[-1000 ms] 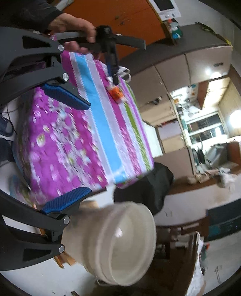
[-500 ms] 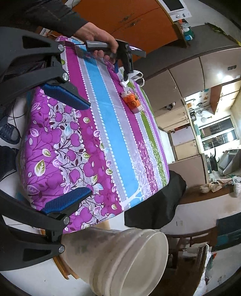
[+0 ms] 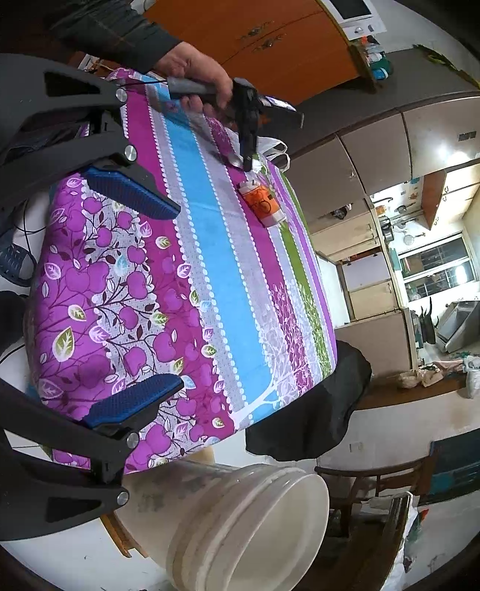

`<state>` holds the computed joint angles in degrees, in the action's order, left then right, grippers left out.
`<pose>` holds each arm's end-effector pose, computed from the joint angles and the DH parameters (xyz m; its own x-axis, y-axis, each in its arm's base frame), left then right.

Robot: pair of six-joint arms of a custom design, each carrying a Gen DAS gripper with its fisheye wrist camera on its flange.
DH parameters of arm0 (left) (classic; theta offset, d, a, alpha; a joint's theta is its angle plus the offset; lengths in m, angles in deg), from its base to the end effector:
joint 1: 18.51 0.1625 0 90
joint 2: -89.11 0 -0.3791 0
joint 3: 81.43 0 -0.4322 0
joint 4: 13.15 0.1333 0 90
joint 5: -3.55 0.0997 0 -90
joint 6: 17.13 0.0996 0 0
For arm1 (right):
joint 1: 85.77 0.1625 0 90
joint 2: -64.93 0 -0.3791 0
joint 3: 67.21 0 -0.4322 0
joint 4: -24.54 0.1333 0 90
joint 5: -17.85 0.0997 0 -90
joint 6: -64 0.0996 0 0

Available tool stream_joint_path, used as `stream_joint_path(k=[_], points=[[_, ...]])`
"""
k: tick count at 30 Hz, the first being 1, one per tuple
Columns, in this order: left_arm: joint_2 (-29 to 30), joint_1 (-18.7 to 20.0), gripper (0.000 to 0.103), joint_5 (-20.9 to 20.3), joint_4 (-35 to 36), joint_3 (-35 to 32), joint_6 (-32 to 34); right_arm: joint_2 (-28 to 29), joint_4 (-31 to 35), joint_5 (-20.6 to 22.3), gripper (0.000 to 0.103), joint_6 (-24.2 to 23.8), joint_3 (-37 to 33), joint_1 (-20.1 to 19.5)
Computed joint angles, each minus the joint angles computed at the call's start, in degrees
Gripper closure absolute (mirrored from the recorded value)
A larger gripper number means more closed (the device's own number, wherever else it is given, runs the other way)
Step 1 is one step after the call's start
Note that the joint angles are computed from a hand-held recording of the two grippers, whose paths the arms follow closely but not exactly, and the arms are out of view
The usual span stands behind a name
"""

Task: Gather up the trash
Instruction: 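Grasp the white cloth roll with the left tool while the right tool grasps the orange packet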

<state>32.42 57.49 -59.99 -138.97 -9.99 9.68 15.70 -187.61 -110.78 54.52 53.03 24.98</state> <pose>-0.0093 -0.7719 0.3219 -0.7080 0.4630 -0.5332 0.6108 0.7805 -0.1333 0.2477 -0.4530 0.0697 -0.8538 0.0788 0.5146 -0.3679 0.6080 -0.7035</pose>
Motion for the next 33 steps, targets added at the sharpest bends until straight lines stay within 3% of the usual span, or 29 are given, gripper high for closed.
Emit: stream_joint_path(k=[4, 6, 7, 8, 12, 16, 19, 23, 26, 29, 33], points=[[-2.9, -0.9, 0.066, 5.8, -3.7, 5.9, 7.6, 0.7, 0.9, 1.2, 0.021, 0.6, -0.9, -0.3], [-3.5, -1.1, 0.052, 8.8, -8.4, 8.7, 8.9, 1.5, 1.7, 2.0, 0.021, 0.8, -1.9, -0.1], [-4.1, -1.2, 0.043, 9.1, -10.5, 10.1, 8.8, 1.9, 2.2, 2.3, 0.021, 0.8, -2.5, 0.2], [-4.6, -1.1, 0.041, 8.3, -11.1, 10.9, 8.6, 2.4, 2.8, 2.7, 0.021, 0.6, -3.3, 0.5], [-5.7, -0.4, 0.042, 6.4, -14.2, 13.0, 8.1, 3.2, 6.8, 5.4, 0.021, 1.1, -6.3, 1.1], [-6.2, 1.1, 0.058, 3.0, -12.8, 11.6, 5.6, 3.4, 14.8, 13.9, 0.021, 4.7, -10.7, -0.6], [-6.4, 1.7, 0.065, 1.5, -11.3, 10.7, 4.2, 6.4, 21.3, 18.2, 0.022, 6.6, -17.6, -2.0], [-6.9, 1.8, 0.066, 1.0, -12.6, 11.6, 3.8, 14.0, 33.1, 22.4, 0.027, 12.9, -32.3, -4.0], [-6.9, 2.0, 0.066, 0.4, -12.4, 11.4, 1.9, 20.2, 38.4, 18.0, 0.027, 14.6, -42.5, -3.5], [-6.9, 1.9, 0.066, 0.7, -13.0, 11.6, 0.5, 27.5, 44.5, 10.3, 0.027, 15.2, -53.9, -2.0], [-7.0, 1.1, 0.066, 3.4, -17.2, 13.8, 1.4, 32.9, 46.6, 3.0, 0.028, 13.8, -61.0, -0.9]])
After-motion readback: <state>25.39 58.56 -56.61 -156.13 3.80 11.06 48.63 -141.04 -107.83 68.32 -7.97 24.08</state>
